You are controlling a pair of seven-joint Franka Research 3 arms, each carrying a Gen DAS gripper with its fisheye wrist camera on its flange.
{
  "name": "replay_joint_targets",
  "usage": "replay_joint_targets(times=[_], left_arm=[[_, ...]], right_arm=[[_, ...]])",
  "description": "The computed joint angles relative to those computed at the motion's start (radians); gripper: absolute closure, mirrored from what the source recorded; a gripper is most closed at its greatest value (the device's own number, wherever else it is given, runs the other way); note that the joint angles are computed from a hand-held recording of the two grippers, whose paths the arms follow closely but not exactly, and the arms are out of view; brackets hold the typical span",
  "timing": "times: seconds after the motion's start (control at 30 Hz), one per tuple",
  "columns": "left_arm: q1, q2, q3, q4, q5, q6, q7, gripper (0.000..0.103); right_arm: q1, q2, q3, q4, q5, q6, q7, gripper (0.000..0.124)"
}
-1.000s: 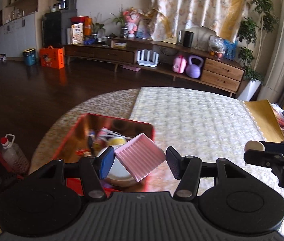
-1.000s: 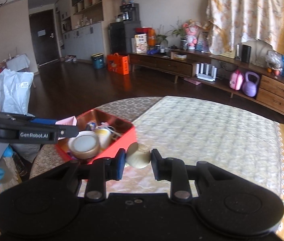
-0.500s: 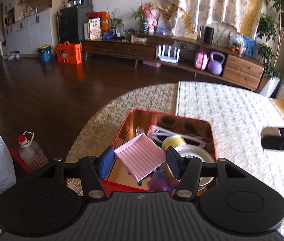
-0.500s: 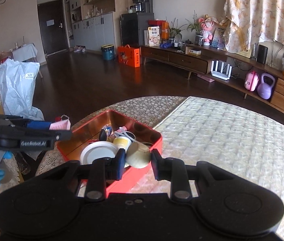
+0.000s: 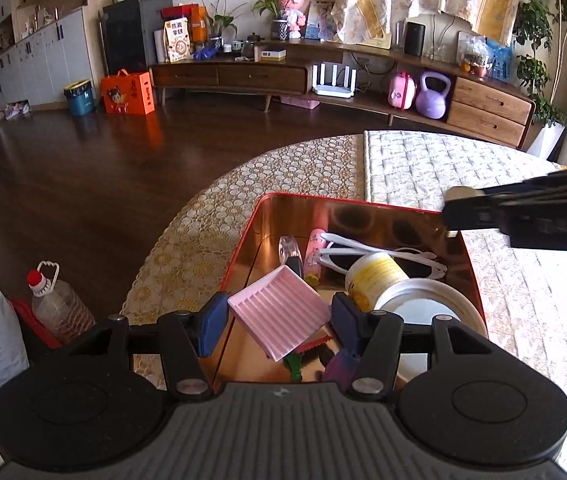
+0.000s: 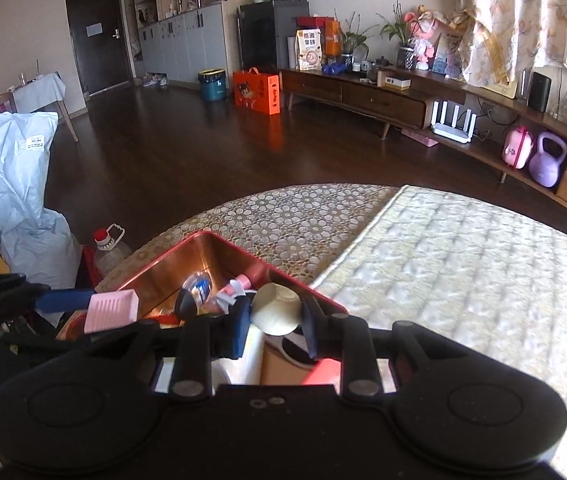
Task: Organize rigid objects
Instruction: 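Carry the pink comb and beige cap with both tools over the red box, then open the left tool to drop the comb while the right tool releases the cap into the box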
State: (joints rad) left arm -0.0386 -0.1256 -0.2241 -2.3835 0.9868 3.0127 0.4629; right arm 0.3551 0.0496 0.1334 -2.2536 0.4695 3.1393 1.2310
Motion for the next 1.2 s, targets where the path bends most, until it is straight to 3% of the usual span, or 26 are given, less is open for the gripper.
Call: replay_joint_targets(times=[0.23, 0.43, 0.73, 0.87, 0.93, 1.0, 1.13, 1.2], left_arm=[[-0.019, 0.065, 0.016, 0.047, 0.001, -0.009, 0.007, 0.047], [-0.042, 0.110, 0.042, 0.078, -0.059, -0.012, 0.043, 0.047], [-0.069, 0.148, 0.067, 0.095, -0.157, -0.008, 0.097, 0.047], [-0.068, 0.156, 0.061, 0.084, -0.359, 0.009, 0.251, 0.046], [-0.072, 0.157, 0.061, 0.085, -0.400, 0.005, 0.301, 0.047], [-0.075, 0.156, 0.060, 0.082, -0.440, 0.006, 0.336, 0.046], [-0.079, 0.142, 0.054, 0.057, -0.554, 0.025, 0.415, 0.038], [-0.082, 0.131, 0.058, 0.049, -0.518, 0.024, 0.378, 0.037]], right_arm=[[0.043, 0.084, -0.063, 0.069, -0.182, -0.023, 0.179, 0.097], [0.031, 0.128, -0.054, 0.107, -0.203, -0.042, 0.229, 0.097], [0.072, 0.161, -0.096, 0.134, -0.279, -0.048, 0.320, 0.096], [0.042, 0.161, -0.068, 0.130, -0.255, -0.049, 0.315, 0.093], [0.038, 0.150, -0.064, 0.114, -0.251, -0.040, 0.310, 0.091], [-0.004, 0.136, -0.016, 0.100, -0.196, -0.033, 0.265, 0.088], [-0.022, 0.100, 0.003, 0.062, -0.143, -0.017, 0.227, 0.085], [-0.059, 0.075, 0.047, 0.043, -0.061, -0.016, 0.157, 0.084]])
